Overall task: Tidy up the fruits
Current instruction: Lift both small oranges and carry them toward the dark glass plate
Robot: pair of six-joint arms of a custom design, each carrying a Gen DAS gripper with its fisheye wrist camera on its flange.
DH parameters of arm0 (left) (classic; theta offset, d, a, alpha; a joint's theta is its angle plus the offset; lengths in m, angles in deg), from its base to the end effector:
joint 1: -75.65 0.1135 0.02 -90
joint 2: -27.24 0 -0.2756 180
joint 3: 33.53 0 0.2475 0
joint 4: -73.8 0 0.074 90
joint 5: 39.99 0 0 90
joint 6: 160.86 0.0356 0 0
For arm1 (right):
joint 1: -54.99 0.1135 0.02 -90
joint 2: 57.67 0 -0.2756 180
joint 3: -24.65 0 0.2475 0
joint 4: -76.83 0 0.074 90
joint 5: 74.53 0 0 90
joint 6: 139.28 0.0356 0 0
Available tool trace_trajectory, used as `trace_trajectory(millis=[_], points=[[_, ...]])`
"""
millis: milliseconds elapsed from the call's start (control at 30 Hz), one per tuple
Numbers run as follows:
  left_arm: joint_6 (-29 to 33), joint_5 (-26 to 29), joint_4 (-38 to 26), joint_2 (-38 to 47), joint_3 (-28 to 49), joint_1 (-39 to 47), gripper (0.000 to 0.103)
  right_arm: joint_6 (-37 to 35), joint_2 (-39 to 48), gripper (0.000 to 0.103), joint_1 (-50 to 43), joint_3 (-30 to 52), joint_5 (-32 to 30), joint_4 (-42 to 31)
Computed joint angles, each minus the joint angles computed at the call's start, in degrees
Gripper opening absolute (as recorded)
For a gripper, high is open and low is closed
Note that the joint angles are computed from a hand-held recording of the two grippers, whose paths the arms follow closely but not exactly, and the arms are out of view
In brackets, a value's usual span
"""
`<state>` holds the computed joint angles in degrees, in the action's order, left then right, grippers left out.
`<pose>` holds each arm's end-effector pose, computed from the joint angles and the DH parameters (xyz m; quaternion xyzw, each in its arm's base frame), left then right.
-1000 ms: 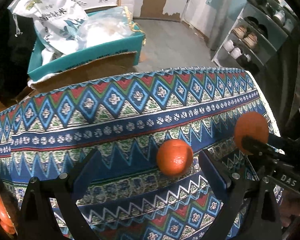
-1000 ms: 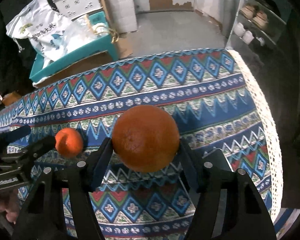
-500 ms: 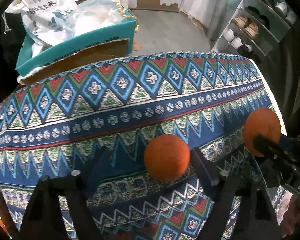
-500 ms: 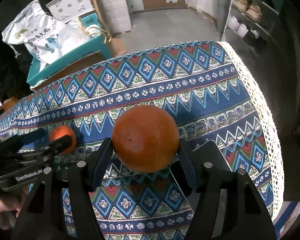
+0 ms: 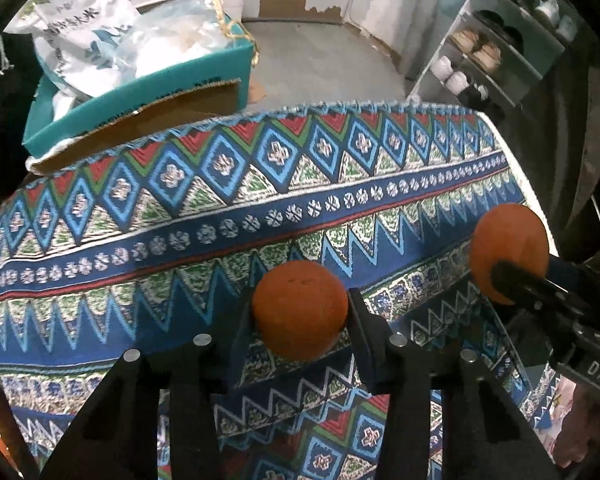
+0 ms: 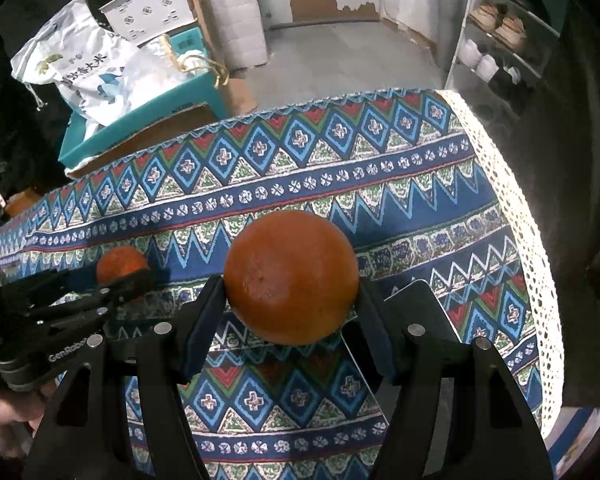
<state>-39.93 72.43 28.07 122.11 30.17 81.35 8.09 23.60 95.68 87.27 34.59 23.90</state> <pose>0.2794 0.0142 0.1559 0.2345 0.9462 -0.1482 0.1669 0.1947 0.1520 0.2046 0.1675 0.9593 0.0117 0.2273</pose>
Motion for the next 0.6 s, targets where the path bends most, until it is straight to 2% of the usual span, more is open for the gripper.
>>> trace_trajectory(millis=[300,600], points=[[5.22,4.31,-6.70,-7.65,3.77,5.85,0.045,0.52,-1.01,0.066,2.73,4.85,3.51,-4.89],[8.81,7.95,-12.67,-14.05,7.89,11.46,0.045,2.29,-1.04,0.066,7.53,13.63,8.54,-13.03]])
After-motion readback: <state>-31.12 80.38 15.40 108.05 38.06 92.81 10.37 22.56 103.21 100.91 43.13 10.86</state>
